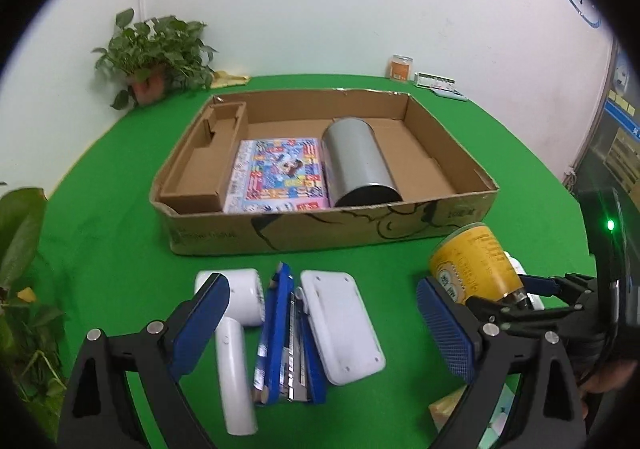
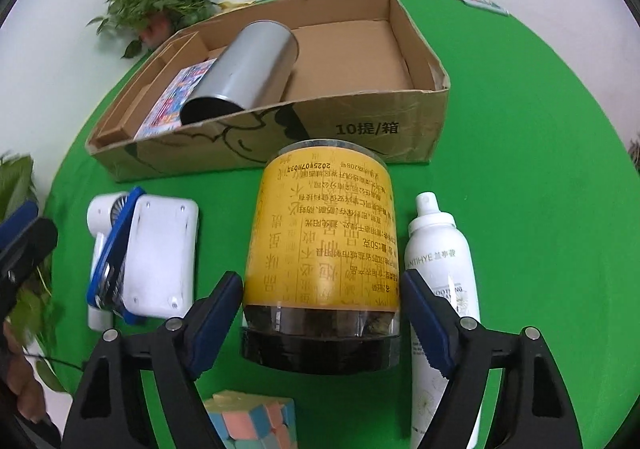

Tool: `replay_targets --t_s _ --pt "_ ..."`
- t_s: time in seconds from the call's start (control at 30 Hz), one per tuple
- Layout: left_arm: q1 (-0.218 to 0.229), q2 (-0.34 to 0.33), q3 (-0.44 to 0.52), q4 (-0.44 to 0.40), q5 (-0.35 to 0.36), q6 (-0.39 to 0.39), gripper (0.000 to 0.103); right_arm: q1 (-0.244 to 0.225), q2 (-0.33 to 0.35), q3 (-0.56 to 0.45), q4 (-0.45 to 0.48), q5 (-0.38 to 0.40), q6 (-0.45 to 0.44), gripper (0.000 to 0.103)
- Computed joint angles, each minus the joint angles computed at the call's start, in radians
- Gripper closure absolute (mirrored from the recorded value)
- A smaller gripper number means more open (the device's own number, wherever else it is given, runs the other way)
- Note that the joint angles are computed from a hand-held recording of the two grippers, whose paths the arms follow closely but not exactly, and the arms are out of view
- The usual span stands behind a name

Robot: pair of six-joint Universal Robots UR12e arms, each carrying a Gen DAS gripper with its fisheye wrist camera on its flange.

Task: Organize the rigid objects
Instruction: 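Release the silver cylinder in the box and move the right gripper to the yellow jar, then grasp the yellow-labelled jar with the right gripper and lift it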

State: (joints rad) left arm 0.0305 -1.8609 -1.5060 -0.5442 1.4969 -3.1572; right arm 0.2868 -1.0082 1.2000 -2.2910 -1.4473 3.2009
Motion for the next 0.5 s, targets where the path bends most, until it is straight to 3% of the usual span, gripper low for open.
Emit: replay_targets --t_s 0.13,0.2,0.27,0.33,0.4,0.47,0.5 --pt "0.015 -0.001 0.007 -0.061 -0.116 -0.004 0.008 0.011 -0.029 0.042 -0.014 -0.055 -0.069 0.024" --pt "0.028 -0.010 0.023 -0.123 -0.225 -0.002 0.008 0.020 -0.040 0.059 -0.028 -0.093 -0.086 0.024" --pt "0.048 -0.031 0.051 -0.215 -0.382 -0.001 0.008 0.028 -0.046 0.062 -0.023 -0.108 -0.090 0.021" --pt "0.072 -0.057 0.072 -0.288 -0.585 -0.012 0.008 0.010 -0.061 0.073 -0.007 0.029 -0.121 0.015" --pt "0.087 -0.080 0.090 -0.356 -0.716 -0.012 0.008 -0.023 -0.078 0.100 -0.028 0.239 -0.082 0.011" --pt "0.086 -0.098 0.113 -0.418 -0.752 0.007 0.008 -0.063 -0.081 0.117 -0.044 0.407 -0.020 0.011" --pt "0.082 -0.104 0.123 -0.435 -0.740 0.014 0.008 -0.073 -0.080 0.118 -0.040 0.430 -0.002 0.011"
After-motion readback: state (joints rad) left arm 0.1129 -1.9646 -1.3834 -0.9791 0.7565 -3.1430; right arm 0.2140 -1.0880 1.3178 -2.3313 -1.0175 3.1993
